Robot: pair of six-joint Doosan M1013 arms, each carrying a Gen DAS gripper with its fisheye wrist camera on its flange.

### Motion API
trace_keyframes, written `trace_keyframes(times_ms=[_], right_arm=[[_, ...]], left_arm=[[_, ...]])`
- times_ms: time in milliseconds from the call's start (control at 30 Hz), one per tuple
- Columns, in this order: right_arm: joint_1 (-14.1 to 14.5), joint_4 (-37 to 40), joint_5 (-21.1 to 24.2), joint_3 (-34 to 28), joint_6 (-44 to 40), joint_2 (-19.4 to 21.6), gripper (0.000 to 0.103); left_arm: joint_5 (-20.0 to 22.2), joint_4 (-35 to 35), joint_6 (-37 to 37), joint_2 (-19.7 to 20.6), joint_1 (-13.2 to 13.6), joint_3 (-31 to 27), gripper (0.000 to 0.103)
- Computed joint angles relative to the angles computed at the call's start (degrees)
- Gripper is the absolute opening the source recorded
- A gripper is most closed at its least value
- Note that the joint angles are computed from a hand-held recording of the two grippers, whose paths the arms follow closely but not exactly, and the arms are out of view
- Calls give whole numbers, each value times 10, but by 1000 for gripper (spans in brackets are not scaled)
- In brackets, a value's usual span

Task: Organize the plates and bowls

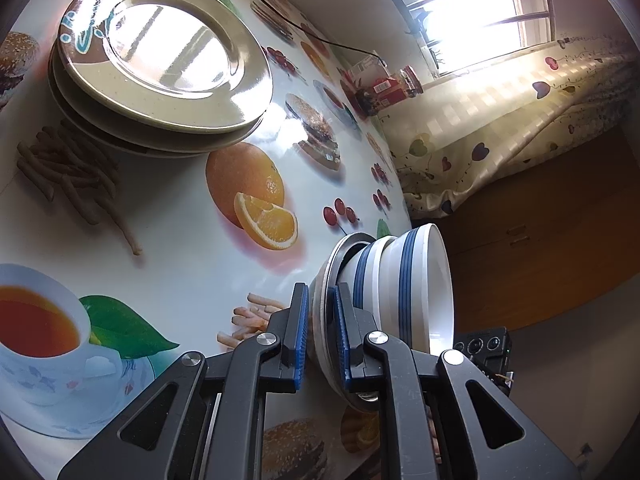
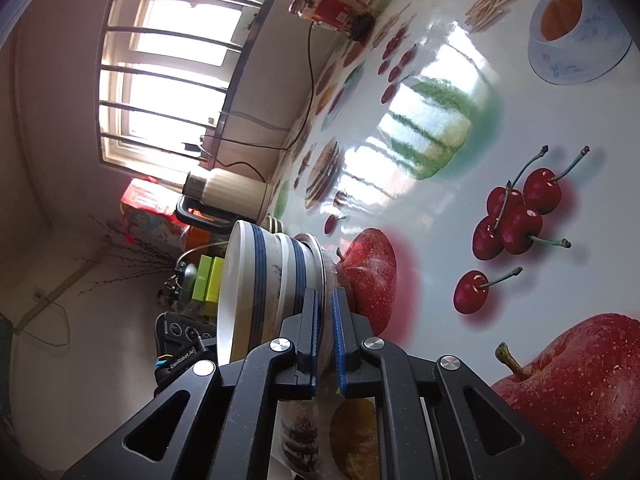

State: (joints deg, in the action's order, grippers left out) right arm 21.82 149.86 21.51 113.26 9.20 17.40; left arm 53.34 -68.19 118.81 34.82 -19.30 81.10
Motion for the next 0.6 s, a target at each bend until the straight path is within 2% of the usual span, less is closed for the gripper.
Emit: trace_keyframes(times_ms=[233, 600], right_arm=[[-4, 28, 54, 13, 9, 7, 9], [-3, 26, 50, 12, -1, 7, 7]], left_arm=[[4, -12, 3, 2, 1, -1, 9], [0, -6, 1, -1, -1, -1, 8]])
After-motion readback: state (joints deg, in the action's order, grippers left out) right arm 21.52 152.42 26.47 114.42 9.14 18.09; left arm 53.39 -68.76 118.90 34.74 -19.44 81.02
